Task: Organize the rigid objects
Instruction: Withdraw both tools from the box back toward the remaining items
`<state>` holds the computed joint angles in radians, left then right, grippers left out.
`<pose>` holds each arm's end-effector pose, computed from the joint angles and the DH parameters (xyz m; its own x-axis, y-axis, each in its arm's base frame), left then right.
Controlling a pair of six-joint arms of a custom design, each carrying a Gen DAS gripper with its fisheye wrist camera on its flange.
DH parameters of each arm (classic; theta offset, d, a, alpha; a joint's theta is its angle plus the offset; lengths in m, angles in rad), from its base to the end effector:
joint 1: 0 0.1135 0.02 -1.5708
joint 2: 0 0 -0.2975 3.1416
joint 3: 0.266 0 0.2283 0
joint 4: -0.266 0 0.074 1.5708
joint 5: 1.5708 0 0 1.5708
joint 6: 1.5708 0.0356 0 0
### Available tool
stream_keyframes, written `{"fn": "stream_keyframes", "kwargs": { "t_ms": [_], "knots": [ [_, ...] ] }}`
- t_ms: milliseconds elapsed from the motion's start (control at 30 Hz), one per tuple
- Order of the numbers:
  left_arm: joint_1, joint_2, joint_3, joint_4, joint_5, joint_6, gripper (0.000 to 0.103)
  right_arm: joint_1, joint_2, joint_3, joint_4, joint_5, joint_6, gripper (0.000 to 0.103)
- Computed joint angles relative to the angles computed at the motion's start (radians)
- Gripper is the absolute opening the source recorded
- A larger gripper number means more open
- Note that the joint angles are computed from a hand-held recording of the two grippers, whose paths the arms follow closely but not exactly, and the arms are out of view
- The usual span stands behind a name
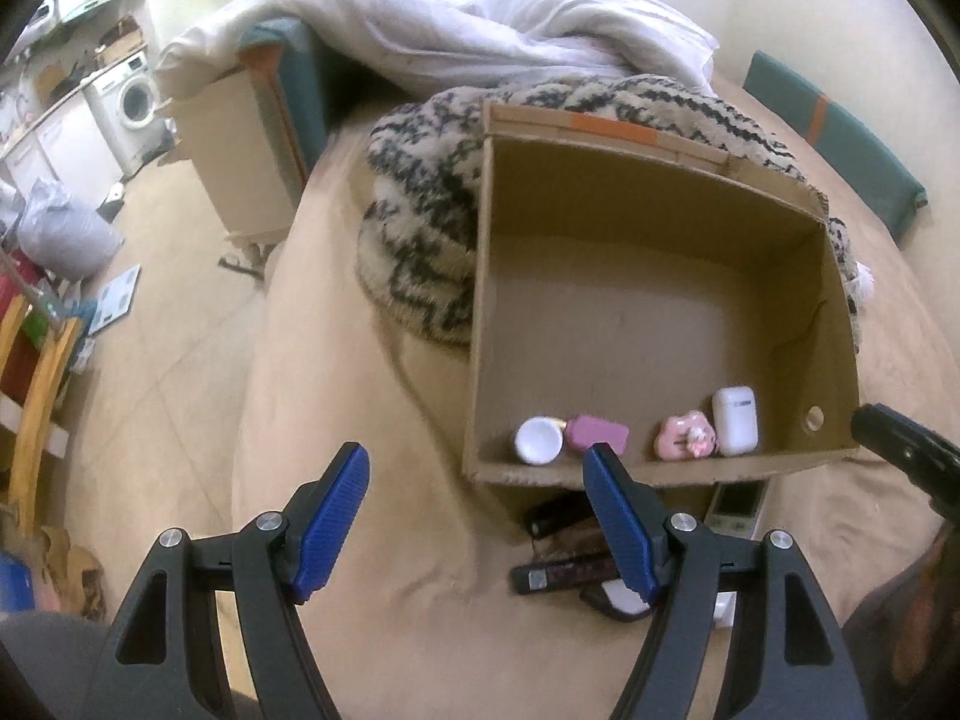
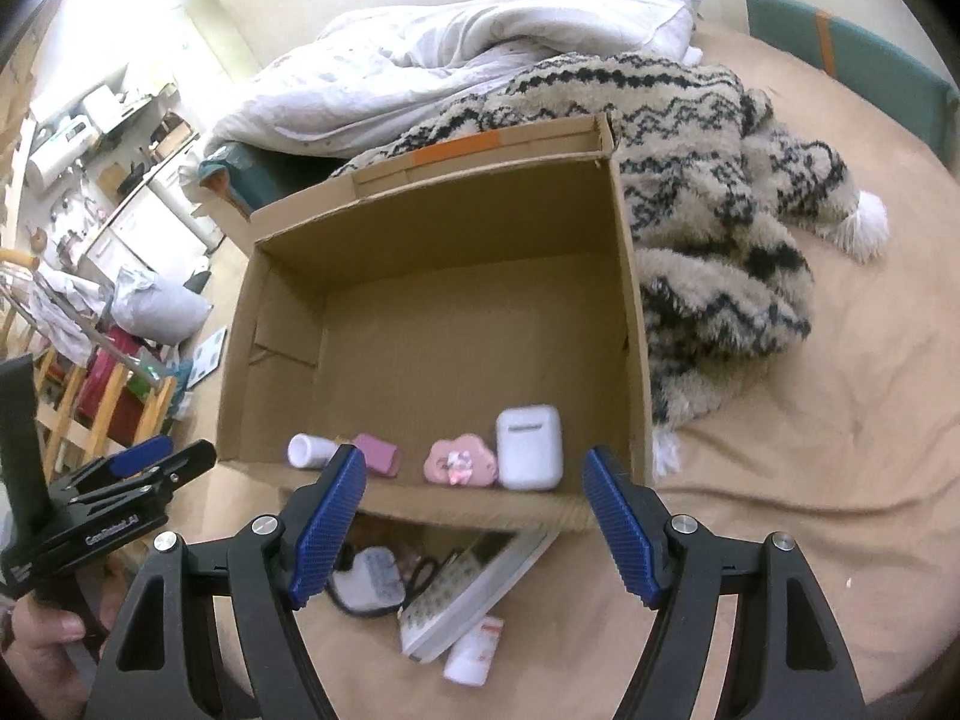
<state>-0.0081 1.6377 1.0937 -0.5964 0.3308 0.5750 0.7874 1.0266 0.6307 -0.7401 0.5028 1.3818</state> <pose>0.3042 -0.0140 0.2498 -0.6848 0.5199 -0.5107 0.6144 0.7887 -0.0208 0.1086 0.0847 0.2430 -0.5893 0.6279 -0.5084 0.5389 0.7743 0.3316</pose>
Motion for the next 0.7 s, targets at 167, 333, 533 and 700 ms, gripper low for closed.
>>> {"fn": "stream_keyframes", "kwargs": {
  "t_ms": [167, 333, 533, 700],
  "knots": [
    [0.014, 0.011, -0.002, -0.015, -0.026, 0.007, 0.071, 0.124, 0.004, -0.014, -0.010, 0.012, 0.150, 0.079],
    [0.003, 0.068, 0.010, -0.049, -0.085, 0.011, 0.071, 0.173, 0.018, -0.039, 0.023, -0.011, 0.228, 0.079],
    [-0.029, 0.139, 0.008, -0.105, -0.130, 0.012, 0.071, 0.128, 0.040, -0.061, 0.074, -0.070, 0.197, 0.079],
    [-0.024, 0.263, 0.110, -0.292, 0.008, -0.049, 0.072, 0.084, 0.058, -0.082, 0.123, -0.113, 0.165, 0.079]
  ]
}}
